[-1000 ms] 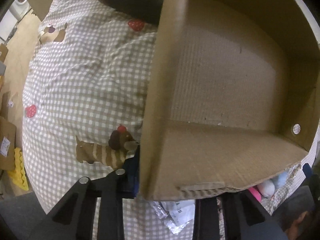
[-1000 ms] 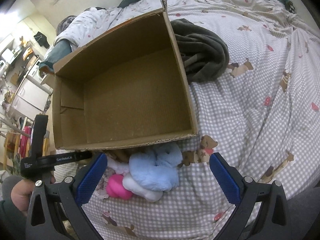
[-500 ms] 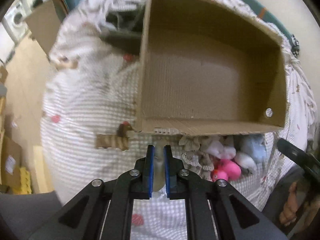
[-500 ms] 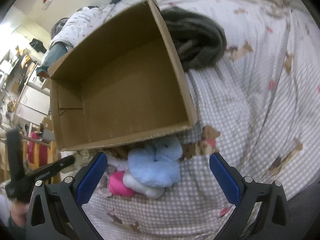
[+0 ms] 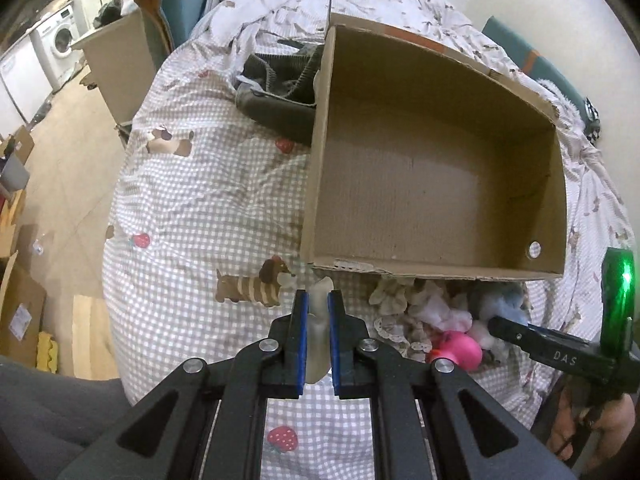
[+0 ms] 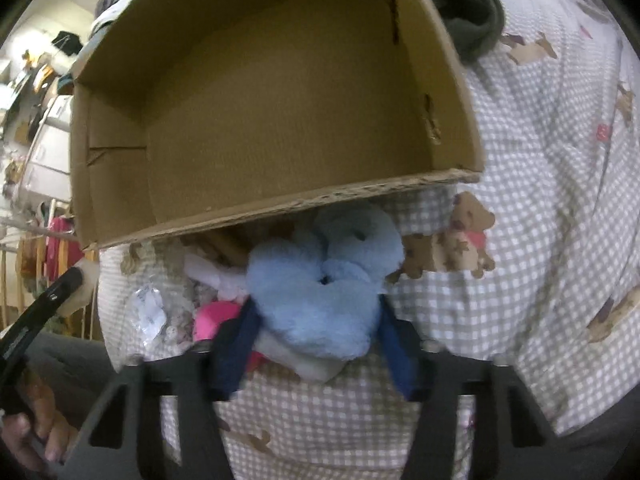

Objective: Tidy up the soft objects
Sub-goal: 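Grasp the beige cup with the left tool while the right tool grasps the blue plush, then lower the blue plush into the box and open the right tool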

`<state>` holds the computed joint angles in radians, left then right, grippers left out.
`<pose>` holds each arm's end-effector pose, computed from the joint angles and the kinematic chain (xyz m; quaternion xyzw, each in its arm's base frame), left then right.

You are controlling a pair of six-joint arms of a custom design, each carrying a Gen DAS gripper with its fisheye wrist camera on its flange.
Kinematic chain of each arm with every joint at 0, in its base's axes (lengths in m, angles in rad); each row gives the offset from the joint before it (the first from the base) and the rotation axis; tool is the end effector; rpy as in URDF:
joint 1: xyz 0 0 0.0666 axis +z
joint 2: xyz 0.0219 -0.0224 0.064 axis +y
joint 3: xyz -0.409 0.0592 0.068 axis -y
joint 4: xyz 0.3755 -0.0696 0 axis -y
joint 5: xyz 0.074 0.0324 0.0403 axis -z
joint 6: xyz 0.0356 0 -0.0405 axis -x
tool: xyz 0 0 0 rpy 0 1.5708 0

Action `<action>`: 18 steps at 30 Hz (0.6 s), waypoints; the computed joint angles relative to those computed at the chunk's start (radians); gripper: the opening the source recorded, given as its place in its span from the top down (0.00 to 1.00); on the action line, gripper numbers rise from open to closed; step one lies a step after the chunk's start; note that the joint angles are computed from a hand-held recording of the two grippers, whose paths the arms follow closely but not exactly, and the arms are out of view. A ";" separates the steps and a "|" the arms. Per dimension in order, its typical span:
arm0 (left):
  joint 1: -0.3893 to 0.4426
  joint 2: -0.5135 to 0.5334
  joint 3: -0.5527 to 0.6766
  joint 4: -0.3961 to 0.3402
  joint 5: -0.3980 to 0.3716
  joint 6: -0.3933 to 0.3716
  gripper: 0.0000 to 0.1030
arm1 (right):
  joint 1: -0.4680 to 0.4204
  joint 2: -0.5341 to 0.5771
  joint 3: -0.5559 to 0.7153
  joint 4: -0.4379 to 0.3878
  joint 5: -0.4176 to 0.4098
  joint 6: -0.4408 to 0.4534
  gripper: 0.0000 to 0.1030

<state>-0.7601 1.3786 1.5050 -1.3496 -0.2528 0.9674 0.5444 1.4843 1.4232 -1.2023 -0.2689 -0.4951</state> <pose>0.3101 -0.2831 0.4903 -0.1228 0.9696 -0.0498 0.2058 0.3903 0.2469 0.4177 -0.0447 0.9785 0.1903 0.0659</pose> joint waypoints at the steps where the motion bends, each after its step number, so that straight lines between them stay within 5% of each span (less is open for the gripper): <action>1: -0.003 0.001 0.002 0.000 -0.001 0.002 0.92 | 0.004 -0.007 -0.005 0.010 0.001 0.000 0.64; 6: -0.003 -0.019 -0.011 0.022 -0.008 0.014 0.92 | 0.019 -0.064 -0.007 0.033 0.035 0.016 0.68; 13: -0.034 -0.040 0.003 0.024 -0.036 0.009 0.92 | 0.011 -0.146 0.028 -0.057 -0.020 0.019 0.68; 18: -0.047 -0.039 0.049 0.028 -0.107 -0.037 0.92 | -0.041 -0.242 0.007 0.047 -0.133 -0.005 0.68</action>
<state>-0.8067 1.3395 1.5545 -1.3220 -0.3601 0.9302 0.5035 1.2418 1.4298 -1.1555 -0.4016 -0.5001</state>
